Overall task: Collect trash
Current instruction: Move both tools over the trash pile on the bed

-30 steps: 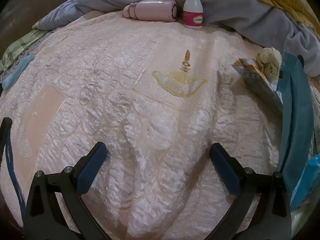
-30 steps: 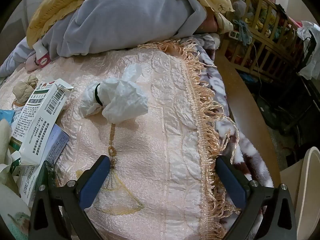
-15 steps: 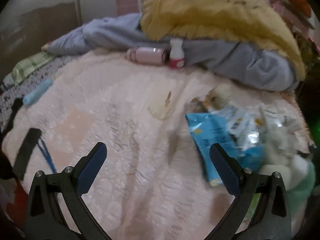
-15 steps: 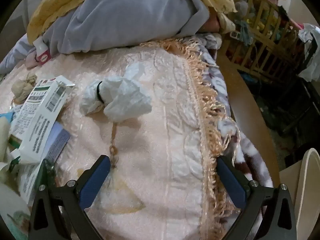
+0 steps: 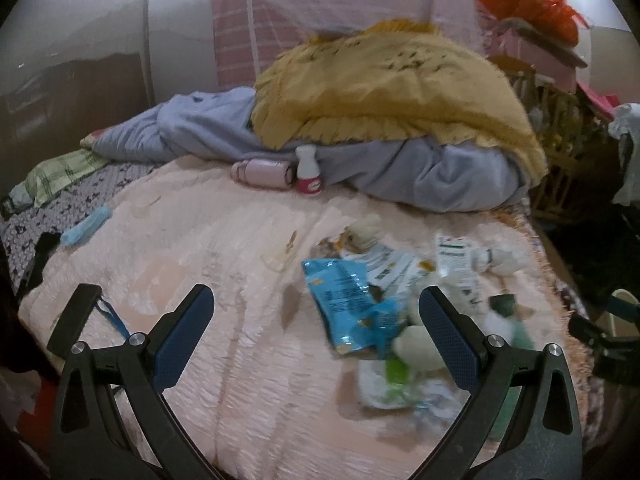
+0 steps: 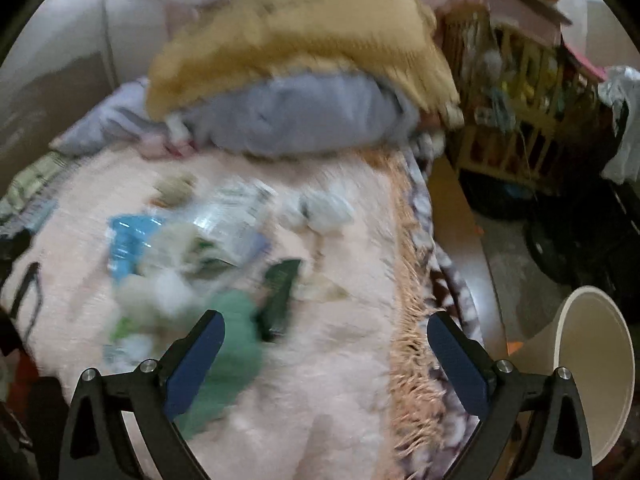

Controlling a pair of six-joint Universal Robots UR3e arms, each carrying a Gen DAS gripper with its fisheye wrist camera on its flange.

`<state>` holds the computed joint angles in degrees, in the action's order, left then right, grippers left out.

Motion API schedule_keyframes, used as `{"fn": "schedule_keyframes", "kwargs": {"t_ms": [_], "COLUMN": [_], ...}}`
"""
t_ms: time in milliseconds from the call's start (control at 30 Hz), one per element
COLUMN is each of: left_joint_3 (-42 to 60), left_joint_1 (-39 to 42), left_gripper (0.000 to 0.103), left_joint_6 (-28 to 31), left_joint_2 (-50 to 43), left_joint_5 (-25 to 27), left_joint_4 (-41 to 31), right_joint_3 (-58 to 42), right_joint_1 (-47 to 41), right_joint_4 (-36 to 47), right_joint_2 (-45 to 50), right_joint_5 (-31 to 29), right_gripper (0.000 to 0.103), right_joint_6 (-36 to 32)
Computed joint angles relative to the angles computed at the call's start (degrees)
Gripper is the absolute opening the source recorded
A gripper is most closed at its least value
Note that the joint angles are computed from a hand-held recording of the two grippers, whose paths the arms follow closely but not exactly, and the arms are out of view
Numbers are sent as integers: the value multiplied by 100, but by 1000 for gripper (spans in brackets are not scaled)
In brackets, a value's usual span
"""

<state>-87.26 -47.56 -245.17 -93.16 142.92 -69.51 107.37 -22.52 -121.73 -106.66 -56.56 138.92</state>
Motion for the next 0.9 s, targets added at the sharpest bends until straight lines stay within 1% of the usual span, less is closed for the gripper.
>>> {"fn": "schedule_keyframes", "kwargs": {"t_ms": [100, 200, 267, 333, 367, 433, 467, 533, 633, 767, 900], "left_joint_3": [519, 978, 1192, 1273, 1327, 1395, 1425, 1436, 1386, 1285, 1303], "left_joint_1": [-276, -488, -593, -677, -724, -782, -813, -851, -843, -826, -848], "left_gripper": [102, 102, 102, 102, 102, 102, 102, 102, 102, 102, 102], "left_joint_6": [-216, -461, -560, -656, -721, -828, -864, -921, -870, -817, -886], "left_joint_2": [-218, -450, -571, -612, -644, -672, -689, -696, -689, -674, -700], "left_joint_5": [189, 390, 452, 497, 532, 594, 632, 671, 641, 613, 605], "left_joint_4": [-412, -848, -1032, -1123, -1178, -1267, -1291, -1304, -1131, -857, -841], "right_joint_3": [478, 666, 782, 730, 708, 691, 672, 693, 702, 695, 691], "right_joint_1": [-180, -335, -632, -819, -976, -1094, -1226, -1302, -1246, -1313, -1345], "right_joint_4": [50, 308, 599, 840, 1104, 1204, 1399, 1399, 1237, 1262, 1259], "right_joint_2": [-882, -1551, -2019, -2237, -2364, -2492, -2603, -2702, -2693, -2716, -2732], "right_joint_5": [505, 904, 1255, 1469, 1610, 1723, 1830, 1877, 1813, 1841, 1849], "right_gripper": [100, 100, 100, 101, 101, 101, 101, 101, 101, 101, 101], "right_joint_6": [-51, -142, -286, -313, -469, -466, -574, -541, -399, -445, -439]}}
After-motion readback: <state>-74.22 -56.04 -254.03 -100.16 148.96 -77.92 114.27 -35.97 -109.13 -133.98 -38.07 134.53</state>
